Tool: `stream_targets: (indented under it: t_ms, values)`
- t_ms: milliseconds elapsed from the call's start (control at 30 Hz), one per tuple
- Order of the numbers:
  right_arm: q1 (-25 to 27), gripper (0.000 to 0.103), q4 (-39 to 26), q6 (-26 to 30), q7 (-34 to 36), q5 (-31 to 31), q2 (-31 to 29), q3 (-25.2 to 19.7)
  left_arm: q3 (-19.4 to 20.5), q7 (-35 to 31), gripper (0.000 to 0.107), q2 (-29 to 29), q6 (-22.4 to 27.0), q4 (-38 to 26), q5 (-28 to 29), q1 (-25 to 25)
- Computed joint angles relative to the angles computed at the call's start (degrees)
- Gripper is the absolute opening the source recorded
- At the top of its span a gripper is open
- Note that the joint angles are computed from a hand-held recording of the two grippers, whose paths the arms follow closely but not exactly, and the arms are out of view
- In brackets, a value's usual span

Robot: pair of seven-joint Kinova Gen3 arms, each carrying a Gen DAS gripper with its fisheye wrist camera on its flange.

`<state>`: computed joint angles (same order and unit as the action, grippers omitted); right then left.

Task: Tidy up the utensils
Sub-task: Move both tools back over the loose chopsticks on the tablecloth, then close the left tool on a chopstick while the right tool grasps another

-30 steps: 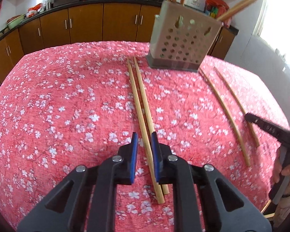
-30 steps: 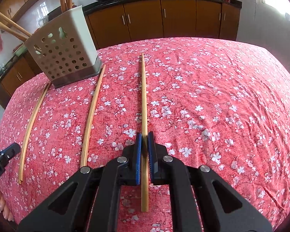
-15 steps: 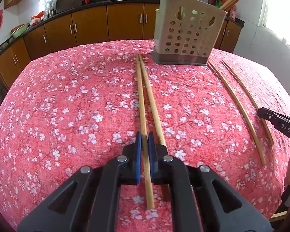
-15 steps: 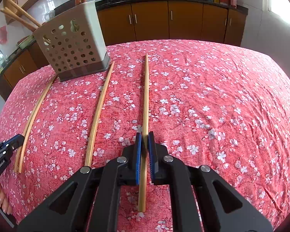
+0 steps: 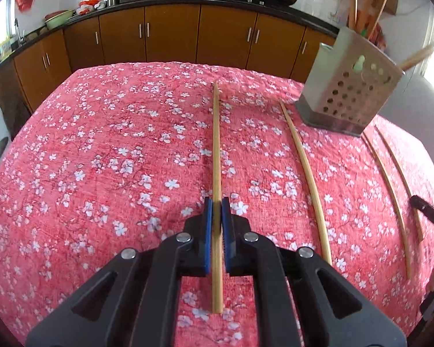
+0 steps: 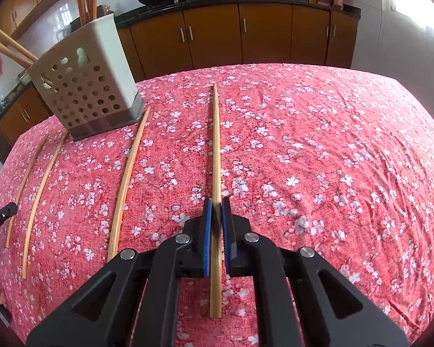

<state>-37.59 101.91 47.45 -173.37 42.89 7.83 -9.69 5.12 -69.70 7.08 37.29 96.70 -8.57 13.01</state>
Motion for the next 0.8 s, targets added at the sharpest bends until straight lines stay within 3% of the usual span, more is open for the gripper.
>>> stream_targets:
  t_ms: [167, 433, 800]
  values:
    - [-0.3, 0.009, -0.1, -0.1, -0.1, 0.6, 0.4, 0.1, 0.1, -3.5, 0.009, -0.8, -0.8, 1.0, 3.9, -1.9]
    - [-0.8, 0.009, 0.0, 1.0, -0.6, 1.2, 0.5, -0.1, 0.1, -1.3, 0.009, -1.1, -0.4, 1.1, 2.0, -1.0]
    - [-0.9, 0.009, -0.3, 1.0, -0.4, 1.2, 0.7, 0.1, 0.2, -2.6, 0.009, -1.4, -0.7, 1.4, 3.8, -1.7]
